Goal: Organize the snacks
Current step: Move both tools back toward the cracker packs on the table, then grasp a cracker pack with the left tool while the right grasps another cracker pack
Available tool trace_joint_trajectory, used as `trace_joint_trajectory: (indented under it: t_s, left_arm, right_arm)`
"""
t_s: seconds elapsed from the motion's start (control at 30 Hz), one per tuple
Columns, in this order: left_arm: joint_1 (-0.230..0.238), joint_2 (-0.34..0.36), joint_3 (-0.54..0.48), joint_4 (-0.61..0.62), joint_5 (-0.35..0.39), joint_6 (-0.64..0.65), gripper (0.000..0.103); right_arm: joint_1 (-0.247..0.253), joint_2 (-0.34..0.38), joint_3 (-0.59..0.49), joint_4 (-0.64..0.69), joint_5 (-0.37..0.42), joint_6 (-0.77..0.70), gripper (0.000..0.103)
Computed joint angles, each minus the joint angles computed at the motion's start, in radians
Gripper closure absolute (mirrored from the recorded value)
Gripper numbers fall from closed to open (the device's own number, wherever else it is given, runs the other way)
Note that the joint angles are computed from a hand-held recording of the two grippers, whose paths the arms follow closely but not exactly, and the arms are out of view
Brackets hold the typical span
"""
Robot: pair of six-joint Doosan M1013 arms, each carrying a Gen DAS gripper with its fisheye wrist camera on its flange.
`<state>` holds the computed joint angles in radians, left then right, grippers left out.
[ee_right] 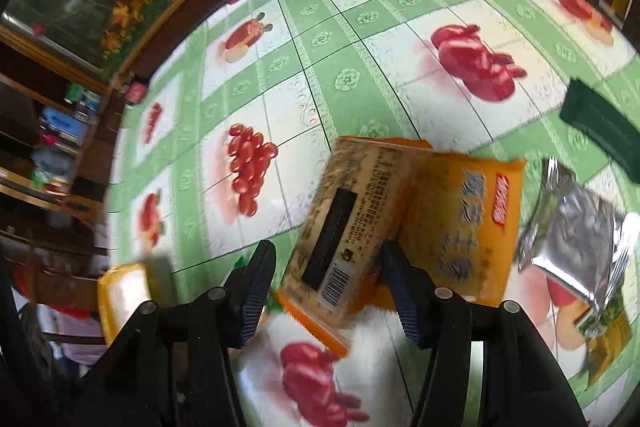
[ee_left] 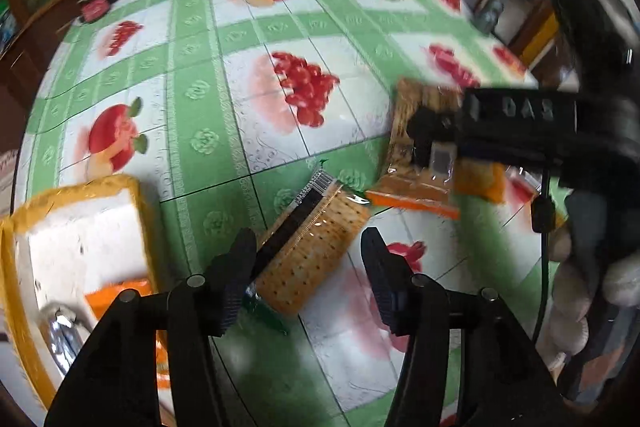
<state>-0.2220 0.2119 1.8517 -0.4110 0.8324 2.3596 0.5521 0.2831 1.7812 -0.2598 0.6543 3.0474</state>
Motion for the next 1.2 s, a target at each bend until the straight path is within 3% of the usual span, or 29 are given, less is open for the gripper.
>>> trace_joint_trajectory:
  t_s: [0.07, 0.13, 0.23, 0.3, 0.37, 0.47, 0.5, 0.57, 0.7, 0.73, 0.77, 0.83, 0.97, 1.1, 1.2]
  left_arm:
    - [-0.014, 0.020, -0.006, 0.036, 0.007, -0.023, 0.048]
    - [-0.020, 0.019, -0.001, 0.044, -0.017, -0.018, 0.037]
    - [-0.025, 0.043, -0.012, 0.072, 0.035, -0.051, 0.036]
    - [-0.035, 0.033, 0.008, 0.094, 0.002, -0.033, 0.037]
    - [-0.045, 0.022, 0.021, 0.121, -0.012, -0.043, 0.045]
    - [-0.034, 0.021, 0.019, 0.084, 0.025, -0.055, 0.058]
    - [-0.029, 0.022, 0.017, 0.072, 0.034, -0.064, 0.058]
    - [-0.018, 0.019, 0.024, 0.049, 0.040, -0.091, 0.058]
    - [-0.007, 0.002, 0.049, 0.032, 0.036, -0.134, 0.058]
    - [-0.004, -0.006, 0.060, 0.030, 0.029, -0.144, 0.058]
    - [-0.001, -0.015, 0.072, 0.024, 0.022, -0.148, 0.058]
    - [0.002, -0.022, 0.078, 0.026, 0.015, -0.163, 0.058]
    - [0.011, -0.038, 0.101, 0.017, 0.000, -0.169, 0.058]
    - [0.022, -0.046, 0.118, -0.025, -0.025, -0.150, 0.058]
    - [0.035, -0.053, 0.134, -0.065, -0.043, -0.106, 0.048]
  right_arm:
    - [-0.002, 0.028, -0.035, 0.020, 0.061, -0.037, 0.044]
    - [-0.005, 0.044, -0.050, 0.047, 0.083, -0.069, 0.044]
    - [0.000, 0.057, -0.057, 0.031, 0.102, -0.089, 0.045]
    - [0.006, 0.060, -0.063, 0.011, 0.119, -0.103, 0.046]
    - [0.016, 0.060, -0.066, -0.019, 0.130, -0.128, 0.050]
    - [0.019, 0.040, -0.048, -0.025, 0.102, -0.146, 0.079]
    - [0.018, 0.034, -0.042, -0.010, 0.095, -0.164, 0.095]
    - [0.016, 0.025, -0.033, 0.024, 0.087, -0.215, 0.099]
    - [0.019, 0.009, -0.016, 0.056, 0.070, -0.279, 0.092]
    - [0.020, 0.004, -0.012, 0.055, 0.060, -0.284, 0.085]
    - [0.020, 0.002, -0.013, 0.045, 0.060, -0.281, 0.076]
    - [0.028, 0.007, -0.026, 0.003, 0.086, -0.253, 0.038]
    - [0.027, 0.063, -0.074, 0.034, 0.124, -0.346, 0.040]
    - [0.045, 0.091, -0.106, -0.013, 0.127, -0.347, 0.041]
    - [0.046, 0.094, -0.117, 0.019, 0.123, -0.392, 0.058]
